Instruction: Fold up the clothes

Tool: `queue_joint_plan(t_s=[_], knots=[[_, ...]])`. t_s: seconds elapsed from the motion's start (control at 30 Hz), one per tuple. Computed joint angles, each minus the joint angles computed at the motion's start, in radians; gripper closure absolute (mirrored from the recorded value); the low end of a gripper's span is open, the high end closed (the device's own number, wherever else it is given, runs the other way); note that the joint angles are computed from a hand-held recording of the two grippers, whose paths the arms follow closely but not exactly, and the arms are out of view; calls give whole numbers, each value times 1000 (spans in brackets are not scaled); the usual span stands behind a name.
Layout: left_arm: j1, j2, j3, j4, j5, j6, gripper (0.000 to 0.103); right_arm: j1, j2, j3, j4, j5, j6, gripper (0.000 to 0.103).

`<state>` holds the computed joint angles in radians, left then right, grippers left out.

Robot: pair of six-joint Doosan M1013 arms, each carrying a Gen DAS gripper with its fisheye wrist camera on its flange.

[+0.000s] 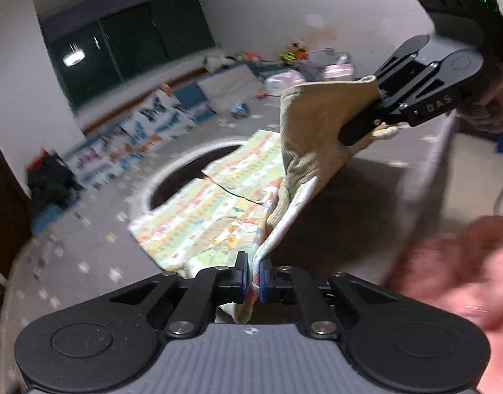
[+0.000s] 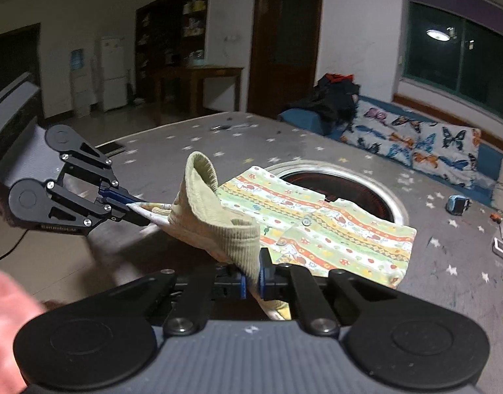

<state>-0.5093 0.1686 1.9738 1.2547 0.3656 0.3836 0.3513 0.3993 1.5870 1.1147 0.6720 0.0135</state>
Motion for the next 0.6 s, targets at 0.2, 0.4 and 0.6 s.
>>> queue_joint_plan(t_s=[0.2, 0.4, 0.6], knots=[[5, -36, -4, -294, -15, 245, 96, -3, -41, 9, -124, 77, 74, 97], [61, -14, -43, -299, -58, 228, 95, 11, 0, -76, -159, 56, 114, 97], [136, 51, -127, -399, -86, 302, 95, 19, 106, -258, -256, 82, 254, 98]])
